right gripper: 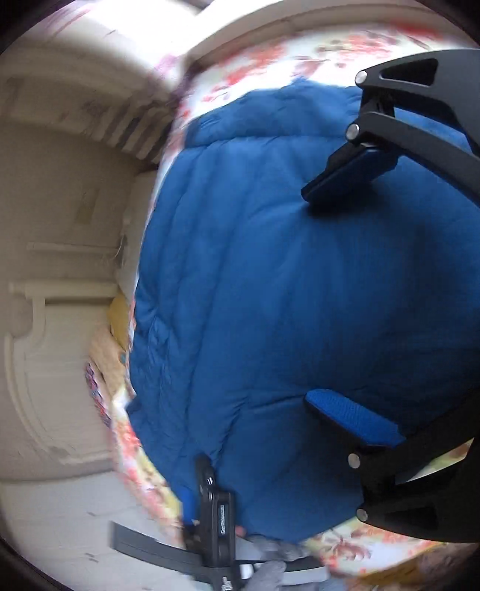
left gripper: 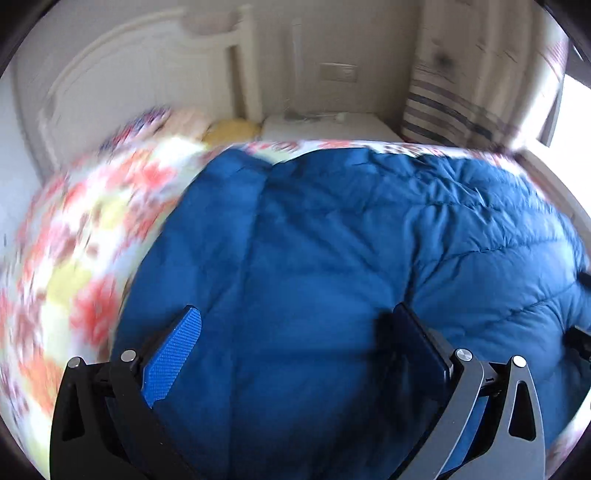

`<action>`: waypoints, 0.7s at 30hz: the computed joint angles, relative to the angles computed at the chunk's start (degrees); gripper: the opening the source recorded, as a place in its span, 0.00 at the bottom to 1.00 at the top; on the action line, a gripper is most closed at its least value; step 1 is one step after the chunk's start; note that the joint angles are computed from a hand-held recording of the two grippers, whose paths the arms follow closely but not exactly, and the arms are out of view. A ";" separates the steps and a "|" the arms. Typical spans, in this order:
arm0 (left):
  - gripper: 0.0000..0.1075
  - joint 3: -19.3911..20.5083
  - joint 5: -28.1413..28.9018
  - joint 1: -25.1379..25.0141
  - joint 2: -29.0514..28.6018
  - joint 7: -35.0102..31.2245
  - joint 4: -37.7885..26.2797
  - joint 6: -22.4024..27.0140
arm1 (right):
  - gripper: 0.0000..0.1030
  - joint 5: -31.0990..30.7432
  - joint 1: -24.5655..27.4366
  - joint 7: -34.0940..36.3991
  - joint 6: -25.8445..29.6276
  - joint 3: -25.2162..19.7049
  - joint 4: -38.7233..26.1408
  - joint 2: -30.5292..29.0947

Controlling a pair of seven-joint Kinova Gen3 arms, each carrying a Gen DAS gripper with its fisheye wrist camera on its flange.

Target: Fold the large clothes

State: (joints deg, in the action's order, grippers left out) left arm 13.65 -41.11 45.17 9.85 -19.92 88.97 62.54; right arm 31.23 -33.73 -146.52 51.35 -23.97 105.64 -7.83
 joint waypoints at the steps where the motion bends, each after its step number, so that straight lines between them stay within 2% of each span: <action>1: 0.92 -0.37 -0.10 0.78 -1.39 1.59 1.29 0.54 | 0.97 -0.40 0.57 -1.32 0.24 0.18 1.93 -2.41; 3: 0.92 0.83 -2.76 1.94 -3.22 4.67 3.86 3.70 | 0.97 -3.16 1.54 -3.06 0.46 2.11 5.43 -7.37; 5: 0.92 -0.21 -4.01 4.27 -6.49 8.24 8.06 4.26 | 0.97 -5.25 -0.13 -6.07 1.29 6.02 9.08 -12.68; 7: 0.92 -4.32 -1.81 6.14 -11.53 11.92 13.37 1.10 | 0.97 -9.68 -1.53 -6.16 -0.15 10.27 13.41 -17.99; 9: 0.92 -9.63 0.14 9.48 -16.08 15.48 18.13 -3.56 | 0.97 -13.80 -4.16 -4.58 -4.60 15.58 18.14 -23.00; 11: 0.92 -14.94 3.94 12.43 -19.24 15.50 21.01 -8.22 | 0.97 -18.37 -4.29 -1.81 -8.74 18.27 21.65 -25.05; 12: 0.92 -16.53 5.61 12.95 -20.44 14.23 22.28 -10.55 | 0.95 -19.72 -3.03 0.52 -9.62 18.03 22.21 -25.57; 13: 0.92 -17.07 6.69 12.42 -21.37 13.69 23.65 -12.88 | 0.89 -21.62 -0.78 2.85 -10.72 16.89 22.40 -25.59; 14: 0.92 -16.54 7.75 10.83 -22.07 12.88 24.83 -15.21 | 0.87 -23.75 1.53 5.08 -11.47 15.37 22.72 -26.25; 16: 0.92 -13.24 9.31 5.52 -22.45 10.51 25.98 -18.40 | 0.75 -27.02 4.39 8.80 -13.67 13.63 22.77 -26.07; 18: 0.92 -10.12 12.97 0.22 -22.44 6.36 25.80 -19.92 | 0.73 -27.86 8.09 9.93 -13.54 10.54 21.95 -25.04; 21: 0.92 -10.13 19.08 -3.10 -23.93 -0.40 27.91 -26.74 | 0.70 -27.89 8.73 10.06 -14.77 9.96 22.30 -25.06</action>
State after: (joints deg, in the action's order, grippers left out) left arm 3.51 -22.03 42.08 -14.08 -20.32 116.88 35.80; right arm 3.34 -25.00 -136.45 36.58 -14.01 127.94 -32.89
